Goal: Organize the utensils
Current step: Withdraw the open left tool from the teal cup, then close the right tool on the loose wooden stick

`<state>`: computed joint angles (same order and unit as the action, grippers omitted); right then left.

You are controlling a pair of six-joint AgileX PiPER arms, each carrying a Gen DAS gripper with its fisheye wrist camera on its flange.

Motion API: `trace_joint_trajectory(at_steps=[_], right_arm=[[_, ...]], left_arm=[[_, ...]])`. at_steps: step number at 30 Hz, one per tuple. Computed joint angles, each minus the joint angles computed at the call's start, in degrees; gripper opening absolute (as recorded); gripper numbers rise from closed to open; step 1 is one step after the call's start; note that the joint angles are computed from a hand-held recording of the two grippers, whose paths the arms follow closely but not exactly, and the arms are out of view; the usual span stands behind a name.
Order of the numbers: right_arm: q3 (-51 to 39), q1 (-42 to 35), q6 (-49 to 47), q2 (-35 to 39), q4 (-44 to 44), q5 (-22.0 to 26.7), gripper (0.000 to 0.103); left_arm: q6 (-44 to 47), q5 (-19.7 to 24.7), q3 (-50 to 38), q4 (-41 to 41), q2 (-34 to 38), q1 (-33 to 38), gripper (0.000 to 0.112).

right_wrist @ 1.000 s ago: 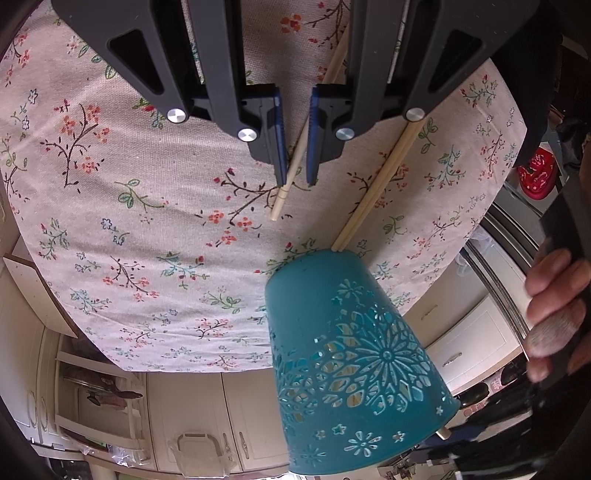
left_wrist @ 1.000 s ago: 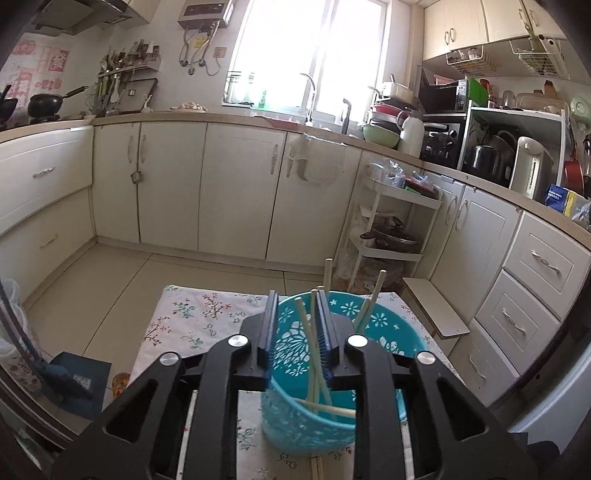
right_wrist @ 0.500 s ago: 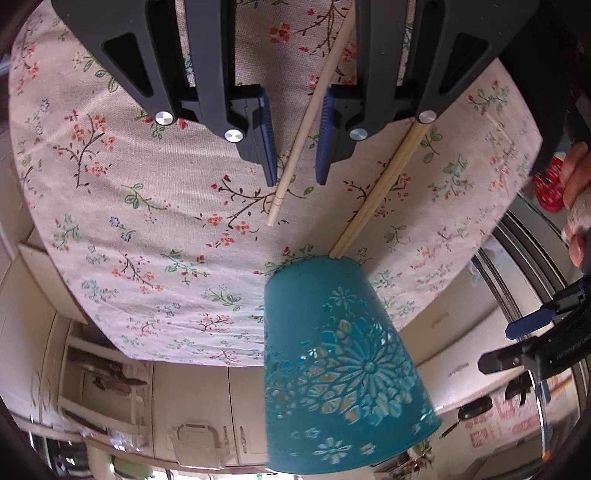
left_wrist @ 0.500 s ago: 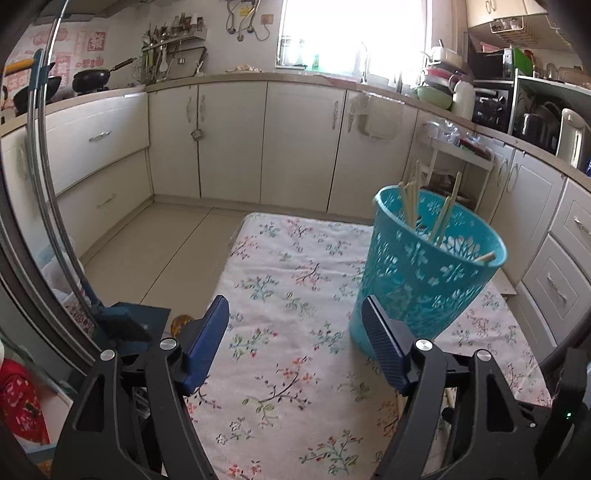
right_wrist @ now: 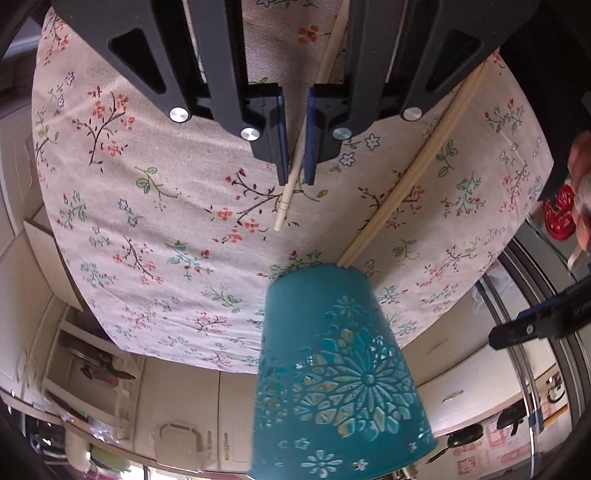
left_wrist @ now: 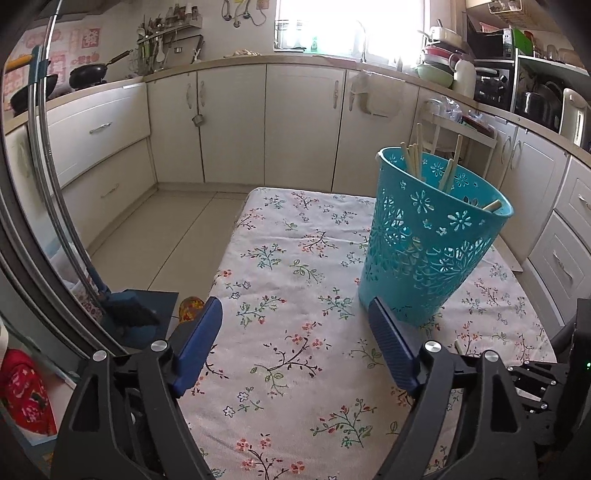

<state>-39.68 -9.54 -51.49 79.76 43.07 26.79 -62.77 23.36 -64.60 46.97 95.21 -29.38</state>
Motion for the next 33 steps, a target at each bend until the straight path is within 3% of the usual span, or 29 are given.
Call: trace_joint_trajectory(at_steps=[2,6,9,16,19,33], right_arm=[[0.64,0.24,-1.17,-0.26,1.72,-0.39,0.019],[1.87,3.02,1.43,-1.25,-0.76,-3.51,0.019],[1.19,2.98,0.26,-1.25,-1.78,-2.10,0.008],[-0.99,-0.77,-4.70,0.85,1.73,2.47,0.008],[-0.32,0.70,-2.75,0.34,0.71,0.58,0.008],[0.04,0.70,-4.10,0.14,2.38,1.36,0.006]], left_arm=[[0.18,0.49,-0.19,-0.26,0.19,-0.50,0.078],[-0.08,1.11,-0.02,-0.03,0.37,-1.55,0.079],[-0.24,1.53,0.07,0.41,0.39,-2.17,0.079],[-0.59,2.09,-0.11,1.09,0.29,-2.54,0.080],[0.15,2.39,-0.37,0.34,0.54,-2.72,0.080],[-0.50,3.02,0.29,0.97,0.25,-3.91,0.081]])
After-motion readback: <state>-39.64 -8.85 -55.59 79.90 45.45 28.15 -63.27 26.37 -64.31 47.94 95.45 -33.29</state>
